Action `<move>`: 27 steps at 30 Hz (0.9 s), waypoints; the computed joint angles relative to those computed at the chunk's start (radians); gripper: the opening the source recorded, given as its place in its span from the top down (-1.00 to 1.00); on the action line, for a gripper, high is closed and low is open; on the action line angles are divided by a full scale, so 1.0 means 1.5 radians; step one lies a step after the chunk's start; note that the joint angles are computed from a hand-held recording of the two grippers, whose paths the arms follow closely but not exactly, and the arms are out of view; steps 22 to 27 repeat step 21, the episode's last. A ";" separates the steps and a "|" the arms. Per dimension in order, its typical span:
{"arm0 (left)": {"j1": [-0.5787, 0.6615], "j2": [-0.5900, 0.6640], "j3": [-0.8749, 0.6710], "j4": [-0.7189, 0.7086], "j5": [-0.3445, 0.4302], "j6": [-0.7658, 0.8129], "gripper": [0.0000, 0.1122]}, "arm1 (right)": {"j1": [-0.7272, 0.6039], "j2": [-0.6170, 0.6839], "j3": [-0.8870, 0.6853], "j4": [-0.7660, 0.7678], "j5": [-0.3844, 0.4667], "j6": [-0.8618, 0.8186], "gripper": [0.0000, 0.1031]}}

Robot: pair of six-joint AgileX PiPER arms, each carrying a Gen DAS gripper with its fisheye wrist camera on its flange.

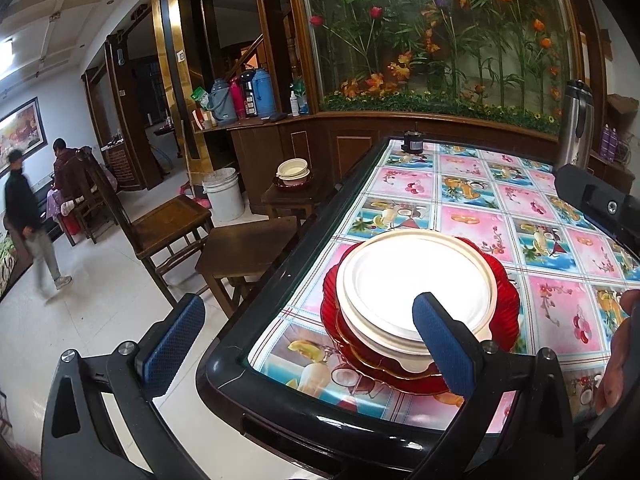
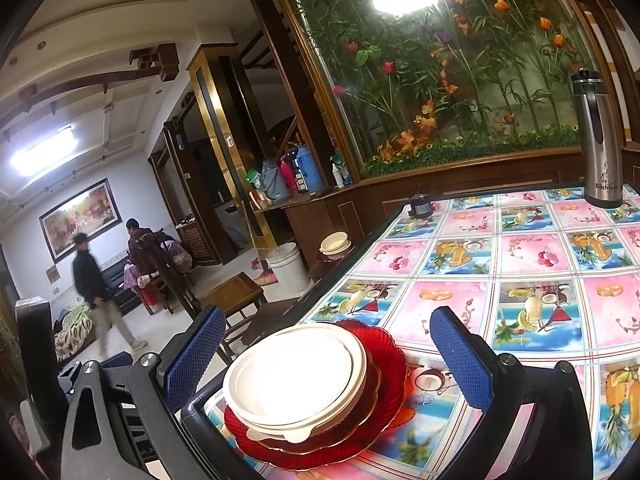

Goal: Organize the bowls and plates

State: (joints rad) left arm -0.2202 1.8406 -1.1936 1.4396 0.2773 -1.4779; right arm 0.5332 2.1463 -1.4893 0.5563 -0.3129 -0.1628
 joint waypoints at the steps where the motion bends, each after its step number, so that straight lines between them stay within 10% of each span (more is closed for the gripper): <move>1: 0.000 0.001 -0.001 0.000 0.000 0.000 -0.84 | 0.001 0.002 -0.003 0.009 0.001 -0.009 -0.99; 27: -0.012 0.002 0.005 0.024 -0.018 -0.012 -0.84 | -0.001 0.018 -0.030 0.051 0.018 -0.046 -0.99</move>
